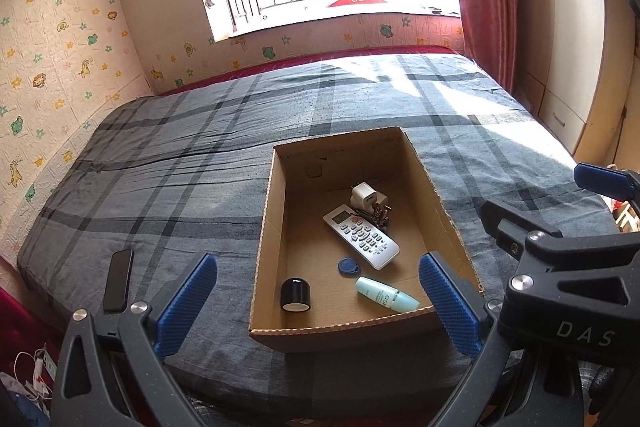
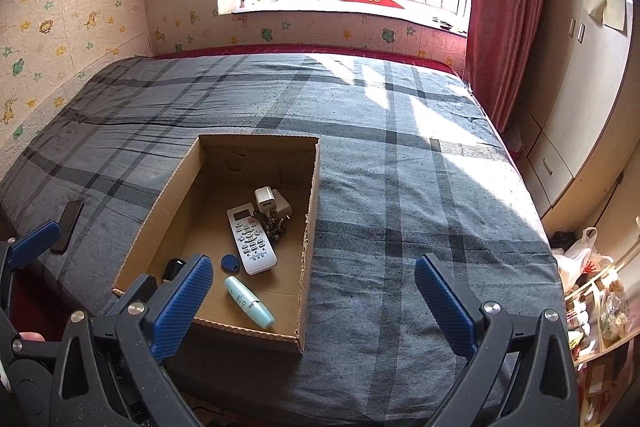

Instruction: Organize rigid objects

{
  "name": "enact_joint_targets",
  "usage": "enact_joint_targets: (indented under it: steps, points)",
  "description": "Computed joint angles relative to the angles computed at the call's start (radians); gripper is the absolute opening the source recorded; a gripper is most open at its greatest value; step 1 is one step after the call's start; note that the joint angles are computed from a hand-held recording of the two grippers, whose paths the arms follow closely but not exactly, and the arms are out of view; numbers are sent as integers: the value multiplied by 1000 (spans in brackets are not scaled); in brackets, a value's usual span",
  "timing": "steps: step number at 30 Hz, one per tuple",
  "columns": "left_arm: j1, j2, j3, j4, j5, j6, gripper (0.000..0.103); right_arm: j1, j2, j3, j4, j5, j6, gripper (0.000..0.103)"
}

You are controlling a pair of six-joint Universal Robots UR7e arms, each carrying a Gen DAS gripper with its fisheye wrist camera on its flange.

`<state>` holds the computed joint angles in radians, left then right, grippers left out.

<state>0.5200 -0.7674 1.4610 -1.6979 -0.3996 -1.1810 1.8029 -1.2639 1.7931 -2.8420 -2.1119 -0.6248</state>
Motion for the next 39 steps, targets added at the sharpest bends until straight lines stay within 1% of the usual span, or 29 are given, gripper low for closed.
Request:
enact_joint_targets:
  steps: [20, 33, 39]
  points:
    - [-4, 0, -1, 4, -7, -8, 103, -2, -7, 12, -11, 4, -1, 103]
    - [2, -4, 10, -37, -13, 24, 103, -3, 0, 8, -22, 3, -12, 103]
    - [10, -3, 20, -84, -21, 55, 103, -3, 8, 5, -33, -3, -22, 103]
